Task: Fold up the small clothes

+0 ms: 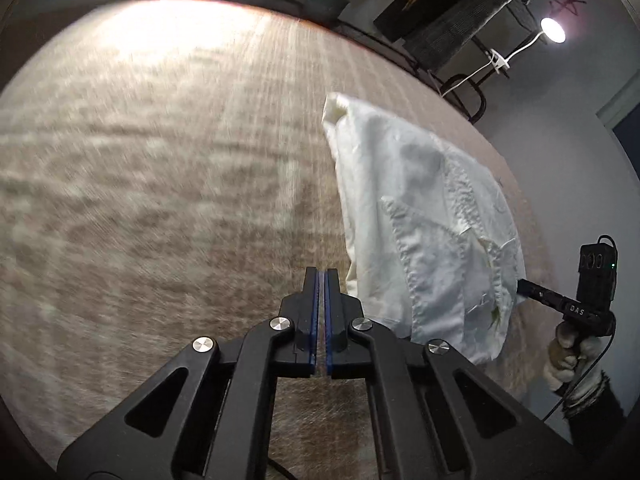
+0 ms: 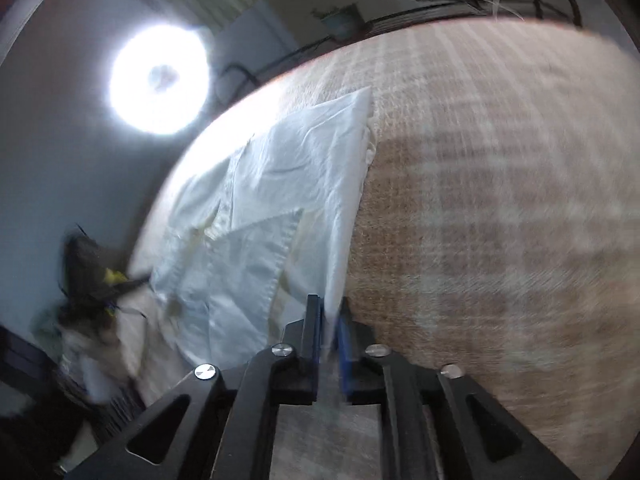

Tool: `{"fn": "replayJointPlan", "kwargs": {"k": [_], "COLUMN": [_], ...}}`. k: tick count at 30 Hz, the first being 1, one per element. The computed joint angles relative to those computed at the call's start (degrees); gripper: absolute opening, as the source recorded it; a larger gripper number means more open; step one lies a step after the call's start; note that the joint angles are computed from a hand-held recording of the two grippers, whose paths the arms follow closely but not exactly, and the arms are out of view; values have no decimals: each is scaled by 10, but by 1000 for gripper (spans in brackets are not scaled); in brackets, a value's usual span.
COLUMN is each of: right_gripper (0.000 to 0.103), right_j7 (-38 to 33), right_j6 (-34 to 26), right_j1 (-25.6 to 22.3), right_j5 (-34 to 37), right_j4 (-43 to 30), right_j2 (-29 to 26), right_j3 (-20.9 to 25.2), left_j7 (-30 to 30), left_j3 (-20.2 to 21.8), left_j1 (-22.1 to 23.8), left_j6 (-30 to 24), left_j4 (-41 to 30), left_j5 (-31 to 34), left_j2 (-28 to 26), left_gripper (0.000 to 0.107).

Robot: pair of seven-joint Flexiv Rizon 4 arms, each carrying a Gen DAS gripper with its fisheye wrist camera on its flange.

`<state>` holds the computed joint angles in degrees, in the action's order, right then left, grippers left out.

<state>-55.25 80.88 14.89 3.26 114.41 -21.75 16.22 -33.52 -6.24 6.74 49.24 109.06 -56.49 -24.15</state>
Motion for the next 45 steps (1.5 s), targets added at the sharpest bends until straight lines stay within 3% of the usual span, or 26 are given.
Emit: {"fn": "replayJointPlan", "kwargs": {"k": [1, 6, 10, 13, 16, 22, 26, 29, 30, 33, 35, 39, 45], "right_gripper": [26, 31, 32, 32, 31, 24, 23, 21, 21, 21, 21, 21, 25], "right_j7": [4, 97, 124, 110, 49, -30, -40, -44, -46, -49, -51, -19, 87], "right_j6": [-17, -4, 15, -3, -47, -112, -127, -119, -120, -103, -101, -122, -107], "right_j1": [6, 89, 106, 103, 71, 47, 56, 53, 55, 57, 50, 73, 74], "right_j5": [-11, -174, -252, -282, -267, -215, -204, -187, -186, -189, -176, -209, -235], "right_j4": [-1, 18, -36, -87, -157, -258, -271, -269, -269, -259, -253, -209, -117], "right_j2": [7, 38, -1, -38, -81, -151, -172, -182, -185, -182, -176, -141, -69], "right_j3": [-7, -124, -163, -164, -121, -84, -101, -99, -102, -108, -100, -144, -170], "left_j7": [15, 62, 28, -1, -21, -60, -116, -115, -129, -136, -145, -150, -152], "left_j3": [-3, -20, -32, -40, -49, -51, -39, -63, -57, -69, -64, -55, -104], "left_j1": [-1, -21, -47, -50, -58, -66, -75, -64, -64, -53, -51, -41, 30], "left_j6": [13, 66, 110, 126, 146, 174, 178, 218, 203, 192, 182, 184, 153], "left_j4": [4, -26, -81, -114, -147, -196, -231, -223, -228, -234, -239, -227, -178], "left_j5": [-11, -28, 4, 35, 78, 163, 222, 230, 248, 256, 265, 278, 186], "left_j2": [6, 1, -41, -67, -92, -143, -183, -198, -197, -201, -201, -188, -148], "left_gripper": [0, 0, 0, 0, 0, 0, 0, 0, 0, 0, 6, 6, 7]}}
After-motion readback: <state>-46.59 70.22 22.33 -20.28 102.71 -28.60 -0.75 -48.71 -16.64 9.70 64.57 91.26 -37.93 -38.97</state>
